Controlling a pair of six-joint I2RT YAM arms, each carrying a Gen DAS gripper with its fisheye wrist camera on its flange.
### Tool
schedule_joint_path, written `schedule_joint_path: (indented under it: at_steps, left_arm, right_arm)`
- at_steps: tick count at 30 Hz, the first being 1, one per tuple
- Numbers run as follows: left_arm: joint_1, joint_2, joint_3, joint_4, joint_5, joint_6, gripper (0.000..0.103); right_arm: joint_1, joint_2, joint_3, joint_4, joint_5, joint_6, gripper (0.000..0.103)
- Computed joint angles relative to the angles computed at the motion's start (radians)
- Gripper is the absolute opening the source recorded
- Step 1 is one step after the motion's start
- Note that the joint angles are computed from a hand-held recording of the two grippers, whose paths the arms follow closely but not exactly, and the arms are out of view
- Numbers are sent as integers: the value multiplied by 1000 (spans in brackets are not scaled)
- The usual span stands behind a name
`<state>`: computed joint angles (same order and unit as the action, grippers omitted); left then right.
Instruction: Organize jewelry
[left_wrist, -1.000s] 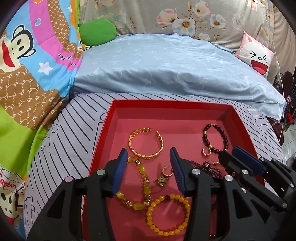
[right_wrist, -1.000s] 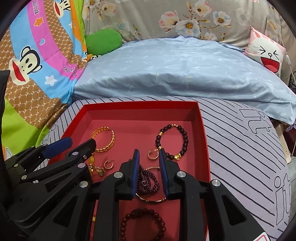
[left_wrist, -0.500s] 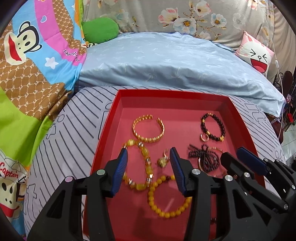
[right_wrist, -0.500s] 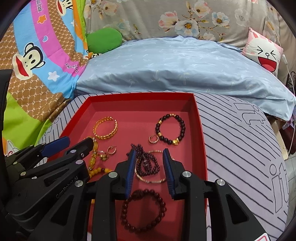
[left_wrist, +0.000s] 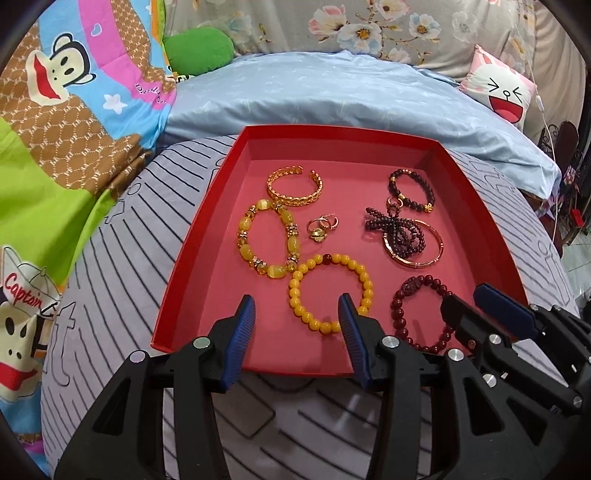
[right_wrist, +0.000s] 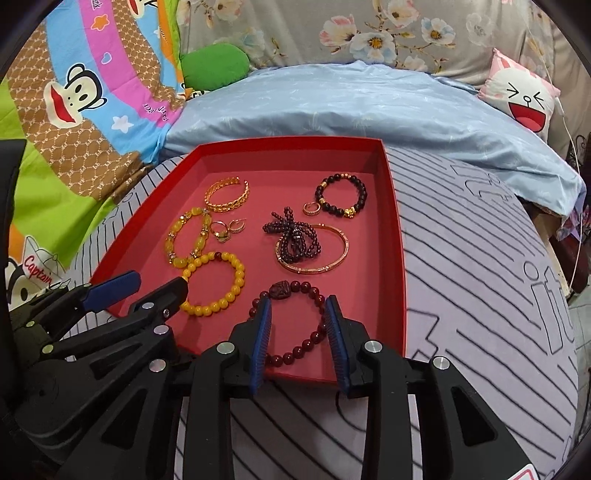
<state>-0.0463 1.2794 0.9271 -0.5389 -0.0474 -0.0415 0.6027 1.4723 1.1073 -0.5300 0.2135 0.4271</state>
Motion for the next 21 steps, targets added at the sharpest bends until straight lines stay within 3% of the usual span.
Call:
schedule_joint_path:
  at_steps: [9,16,21]
  left_arm:
    - [-22,-116,-71,-63,5,-17,44]
    - [-31,-168,-44,-113,-14,-42,45]
    - [-36,-225,-21,-159,-47,-56,61]
  right_arm:
    - [48,-99,-77,-39,26,42,31]
    - [89,-156,-52,-91,90,69,32]
    - [109,-200,-28,-164,136,112,40]
